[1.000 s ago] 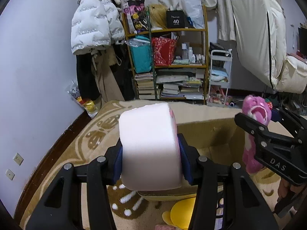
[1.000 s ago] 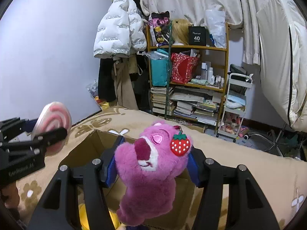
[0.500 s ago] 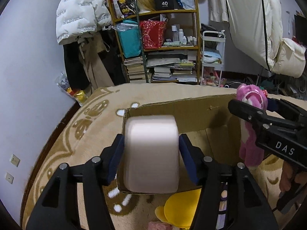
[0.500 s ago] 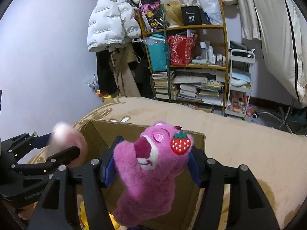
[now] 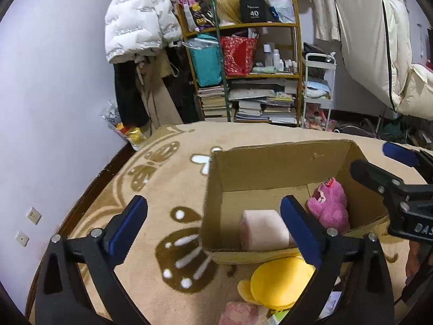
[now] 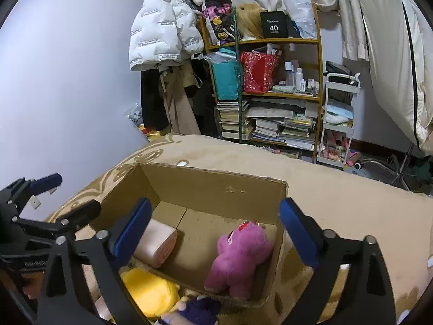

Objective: Organize soft objects
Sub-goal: 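Drop the towel roll into the box with the left tool while the right tool drops the bear, then move the left tool to the pink-wrapped roll while the right tool approaches the purple-haired doll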

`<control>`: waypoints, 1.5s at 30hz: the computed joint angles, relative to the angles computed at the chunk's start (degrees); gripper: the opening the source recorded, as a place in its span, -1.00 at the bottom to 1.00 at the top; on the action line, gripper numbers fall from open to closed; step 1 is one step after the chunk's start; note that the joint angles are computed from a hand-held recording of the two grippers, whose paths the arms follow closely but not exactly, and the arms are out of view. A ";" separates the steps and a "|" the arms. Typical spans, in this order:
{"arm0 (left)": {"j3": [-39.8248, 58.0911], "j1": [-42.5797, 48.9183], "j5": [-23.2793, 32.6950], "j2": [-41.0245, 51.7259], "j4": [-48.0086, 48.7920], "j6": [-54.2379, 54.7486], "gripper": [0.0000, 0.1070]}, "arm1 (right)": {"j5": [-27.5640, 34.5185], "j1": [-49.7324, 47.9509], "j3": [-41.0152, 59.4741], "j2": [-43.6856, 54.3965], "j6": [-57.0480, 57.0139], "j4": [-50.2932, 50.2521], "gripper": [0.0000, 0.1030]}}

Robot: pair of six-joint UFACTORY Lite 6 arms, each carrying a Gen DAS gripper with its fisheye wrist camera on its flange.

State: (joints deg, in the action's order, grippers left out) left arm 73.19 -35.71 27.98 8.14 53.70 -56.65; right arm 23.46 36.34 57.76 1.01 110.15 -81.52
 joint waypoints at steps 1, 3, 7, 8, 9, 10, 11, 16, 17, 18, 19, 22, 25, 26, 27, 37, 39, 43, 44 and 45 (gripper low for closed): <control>-0.43 -0.06 0.56 -0.86 -0.14 0.26 0.84 | 0.46 0.49 -0.52 -0.89 0.07 0.01 1.00; -1.98 -0.20 1.23 -3.12 -0.31 0.35 0.84 | 1.48 1.68 -1.14 -2.79 -1.48 2.09 1.00; -4.53 -0.82 3.01 -7.05 -2.22 2.08 0.84 | 4.65 4.53 -2.45 -6.16 -4.33 6.56 1.00; -5.20 -0.81 3.37 -8.20 -4.02 3.83 0.84 | 5.62 5.40 -2.79 -7.14 -5.21 8.08 1.00; -5.88 -0.74 3.65 -9.26 -5.57 5.32 0.84 | 6.41 6.09 -3.10 -7.90 -5.73 9.17 1.00; -6.53 -0.79 4.11 -10.35 -7.07 6.62 0.84 | 7.10 6.73 -3.46 -8.67 -5.90 9.89 1.00; -7.19 -0.78 4.69 -11.55 -8.47 7.71 0.84 | 8.02 7.74 -4.15 -9.87 -5.90 10.61 1.00; -9.13 -0.94 7.63 -15.57 -13.39 11.73 0.84 | 12.36 11.99 -5.96 -13.34 -6.36 13.45 1.00; -9.73 -0.98 8.30 -16.58 -14.41 12.34 0.84 | 13.32 12.91 -6.58 -14.28 -5.96 13.97 1.00; -10.23 -0.94 8.84 -17.40 -15.52 13.03 0.84 | 13.78 13.58 -7.20 -15.08 -5.43 14.15 1.00; -10.90 -0.87 9.26 -18.38 -16.73 13.85 0.84 | 14.11 14.26 -7.91 -15.88 -4.81 14.29 1.00; -13.37 -1.76 10.97 -21.10 -17.49 13.87 0.84 | 15.42 16.38 -9.14 -17.44 -4.15 15.57 1.00; -15.42 -2.25 12.18 -22.88 -18.93 14.54 0.84 | 16.93 18.37 -10.22 -18.89 -3.56 16.48 1.00; -16.02 -2.25 12.53 -23.36 -19.65 14.87 0.84 | 17.32 19.02 -10.58 -19.24 -3.16 16.65 1.00; -16.47 -2.18 12.78 -23.72 -20.29 15.22 0.84 | 17.68 19.61 -10.88 -19.48 -2.81 16.86 1.00; -19.50 -0.37 13.21 -23.19 -26.83 19.49 0.84 | 17.63 23.11 -13.38 -19.76 0.78 19.33 1.00; -19.83 0.30 12.82 -22.41 -28.25 20.73 0.84 | 16.75 22.83 -13.43 -18.81 0.95 19.53 1.00; -19.94 1.05 12.06 -20.35 -29.19 21.97 0.84 | 14.38 21.89 -13.20 -16.44 1.20 19.85 1.00; -19.73 1.51 11.77 -19.40 -30.13 22.96 0.84 | 13.44 21.56 -13.01 -15.35 1.43 19.82 1.00; -19.56 1.98 11.45 -18.65 -31.10 23.84 0.84 | 12.73 21.20 -13.04 -14.83 1.43 19.85 1.00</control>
State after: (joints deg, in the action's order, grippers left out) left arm 53.63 -33.73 39.43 -10.51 22.60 -32.81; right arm 36.19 57.54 44.72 -13.82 111.58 -61.67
